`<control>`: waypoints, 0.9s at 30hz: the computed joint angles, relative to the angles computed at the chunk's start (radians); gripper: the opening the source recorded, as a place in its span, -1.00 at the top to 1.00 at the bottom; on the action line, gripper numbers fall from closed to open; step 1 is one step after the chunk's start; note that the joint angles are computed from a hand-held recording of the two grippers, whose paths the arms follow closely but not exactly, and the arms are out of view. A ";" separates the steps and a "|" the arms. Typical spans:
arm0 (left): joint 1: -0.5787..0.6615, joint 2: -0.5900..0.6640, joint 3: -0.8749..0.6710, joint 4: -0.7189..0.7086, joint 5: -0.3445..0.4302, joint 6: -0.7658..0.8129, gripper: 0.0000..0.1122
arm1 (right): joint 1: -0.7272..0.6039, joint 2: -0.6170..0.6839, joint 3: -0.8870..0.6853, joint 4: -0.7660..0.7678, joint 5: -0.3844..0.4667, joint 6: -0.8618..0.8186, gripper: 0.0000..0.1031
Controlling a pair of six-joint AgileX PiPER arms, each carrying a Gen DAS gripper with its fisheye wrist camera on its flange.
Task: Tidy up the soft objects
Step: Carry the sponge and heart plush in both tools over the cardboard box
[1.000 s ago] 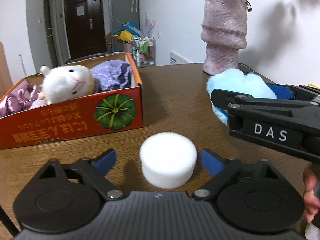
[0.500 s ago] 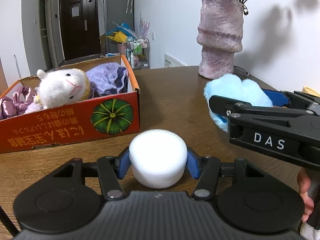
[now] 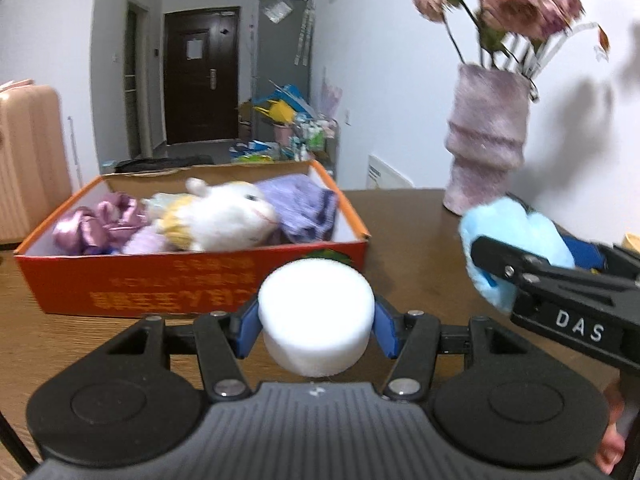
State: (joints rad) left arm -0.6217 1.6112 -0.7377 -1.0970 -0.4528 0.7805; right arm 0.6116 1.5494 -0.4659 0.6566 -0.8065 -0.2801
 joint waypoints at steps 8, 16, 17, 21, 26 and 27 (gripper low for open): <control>0.121 -0.123 0.090 0.129 0.028 -0.113 -0.03 | 0.117 0.041 -0.063 0.139 -0.046 -0.048 -0.44; 0.290 -0.205 0.138 0.364 0.085 -0.294 -0.03 | 0.215 0.119 -0.190 0.246 -0.076 -0.101 -0.44; 0.312 -0.210 0.139 0.402 0.093 -0.324 -0.03 | 0.224 0.130 -0.208 0.257 -0.078 -0.111 -0.44; 0.399 -0.217 0.130 0.562 0.123 -0.461 -0.03 | 0.248 0.180 -0.293 0.288 -0.077 -0.137 -0.44; 0.491 -0.205 0.112 0.760 0.130 -0.626 -0.03 | 0.267 0.250 -0.400 0.318 -0.074 -0.179 -0.44; 0.507 -0.199 0.106 0.791 0.129 -0.653 -0.03 | 0.269 0.265 -0.424 0.323 -0.073 -0.187 -0.44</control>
